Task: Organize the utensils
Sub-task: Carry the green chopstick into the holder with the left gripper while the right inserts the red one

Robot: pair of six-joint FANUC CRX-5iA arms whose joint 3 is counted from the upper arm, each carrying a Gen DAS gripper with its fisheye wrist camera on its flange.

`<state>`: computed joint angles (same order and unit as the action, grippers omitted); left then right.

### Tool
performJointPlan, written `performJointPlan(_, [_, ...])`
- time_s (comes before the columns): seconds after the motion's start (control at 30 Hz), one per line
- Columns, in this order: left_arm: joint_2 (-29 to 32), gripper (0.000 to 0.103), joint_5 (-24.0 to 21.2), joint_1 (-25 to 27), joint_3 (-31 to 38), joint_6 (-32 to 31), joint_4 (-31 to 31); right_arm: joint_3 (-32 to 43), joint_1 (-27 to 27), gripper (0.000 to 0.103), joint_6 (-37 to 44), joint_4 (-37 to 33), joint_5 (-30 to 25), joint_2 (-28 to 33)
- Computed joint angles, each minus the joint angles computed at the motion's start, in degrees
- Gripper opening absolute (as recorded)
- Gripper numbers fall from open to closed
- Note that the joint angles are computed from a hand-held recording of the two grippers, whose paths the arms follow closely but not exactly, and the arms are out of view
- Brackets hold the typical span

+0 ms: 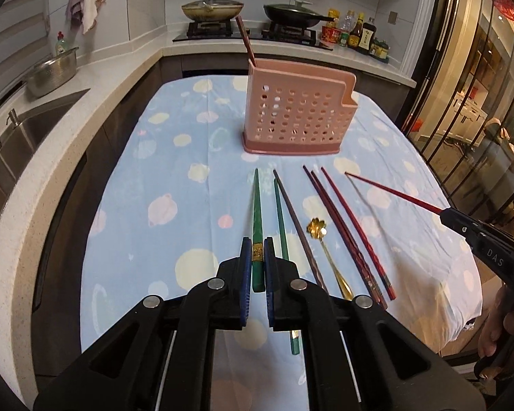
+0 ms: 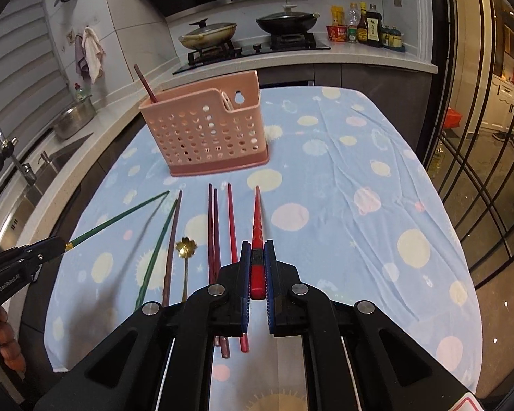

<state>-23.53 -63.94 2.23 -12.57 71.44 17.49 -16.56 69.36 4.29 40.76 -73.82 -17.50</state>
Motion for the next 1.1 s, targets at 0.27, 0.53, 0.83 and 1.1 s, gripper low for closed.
performJointPlan(0.27, [2.4, 0.007, 2.6, -0.3, 3.7, 0.7, 2.0, 2.3, -2.8, 0.007, -0.5, 2.6, 4.0, 0.2])
performJointPlan(0.53, [5.0, 0.006, 5.2, -1.8, 7.9, 1.5, 2.9, 4.8, -5.0, 0.007, 1.4, 6.6, 6.4, 1.6])
performJointPlan(0.83, [8.8, 0.006, 8.4, -3.4, 14.1, 2.2, 3.0, 6.9, -7.9, 0.007, 1.9, 10.0, 9.1, 2.7])
performJointPlan(1.1, [12.2, 0.006, 12.0, -5.6, 20.2, 2.2, 4.0, 9.7, -12.0, 0.007, 2.4, 12.0, 14.7, 4.4])
